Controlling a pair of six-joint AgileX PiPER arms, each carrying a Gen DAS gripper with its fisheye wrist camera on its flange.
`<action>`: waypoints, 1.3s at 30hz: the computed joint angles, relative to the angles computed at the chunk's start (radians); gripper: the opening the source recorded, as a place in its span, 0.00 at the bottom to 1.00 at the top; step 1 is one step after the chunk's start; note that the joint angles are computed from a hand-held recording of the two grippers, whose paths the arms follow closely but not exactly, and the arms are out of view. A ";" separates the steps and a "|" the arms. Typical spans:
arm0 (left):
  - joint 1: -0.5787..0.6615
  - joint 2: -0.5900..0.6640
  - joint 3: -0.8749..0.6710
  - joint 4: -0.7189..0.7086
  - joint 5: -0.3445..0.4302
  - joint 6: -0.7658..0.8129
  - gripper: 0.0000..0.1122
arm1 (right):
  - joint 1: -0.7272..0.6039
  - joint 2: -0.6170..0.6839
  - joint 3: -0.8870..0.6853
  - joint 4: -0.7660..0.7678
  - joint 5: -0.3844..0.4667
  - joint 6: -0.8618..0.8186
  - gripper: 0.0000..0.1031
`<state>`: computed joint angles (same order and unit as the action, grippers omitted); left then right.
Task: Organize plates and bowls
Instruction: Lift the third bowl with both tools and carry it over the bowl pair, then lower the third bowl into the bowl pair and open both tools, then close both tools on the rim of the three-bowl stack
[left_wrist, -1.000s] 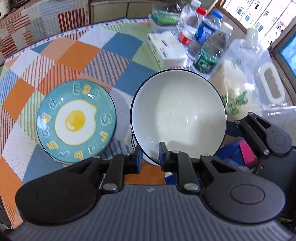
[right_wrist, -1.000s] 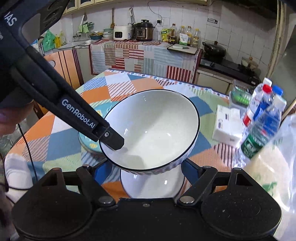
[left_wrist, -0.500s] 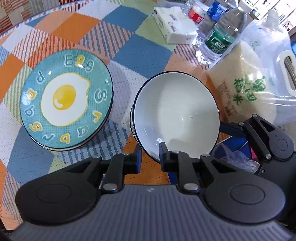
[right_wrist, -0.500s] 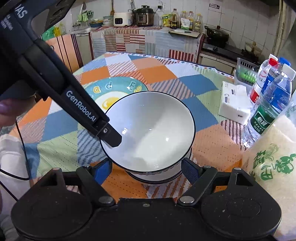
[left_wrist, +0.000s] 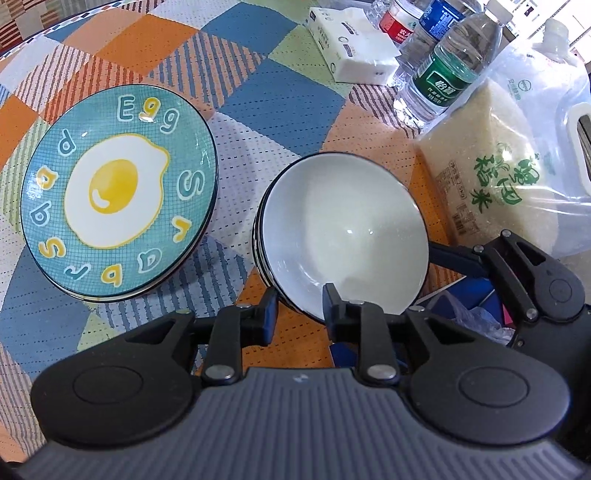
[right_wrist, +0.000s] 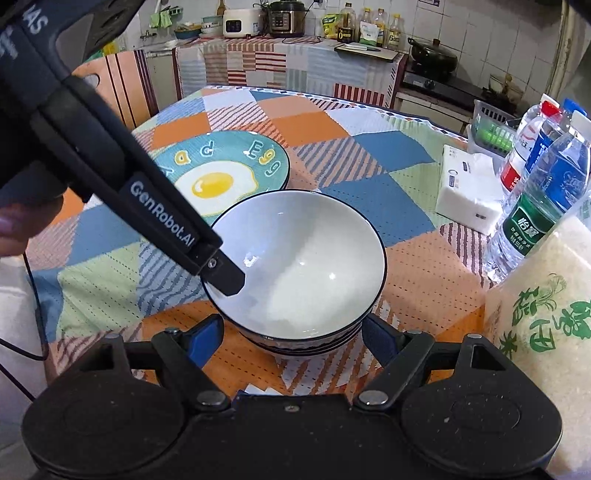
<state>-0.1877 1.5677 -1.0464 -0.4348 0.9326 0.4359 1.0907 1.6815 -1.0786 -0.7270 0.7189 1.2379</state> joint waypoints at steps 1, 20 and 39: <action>0.003 -0.003 0.001 -0.007 0.000 0.006 0.22 | 0.003 0.003 -0.001 -0.008 0.005 0.003 0.83; 0.077 -0.112 0.027 -0.107 0.044 0.125 0.23 | 0.075 -0.071 0.041 -0.060 0.052 0.044 0.84; 0.219 -0.090 0.119 -0.291 -0.033 0.371 0.27 | 0.041 -0.045 0.146 -0.127 -0.081 0.200 0.88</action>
<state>0.0317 1.4779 -0.9271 -0.7254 0.8997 0.8070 1.1316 1.6362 -0.9330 -0.8542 0.6383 1.4375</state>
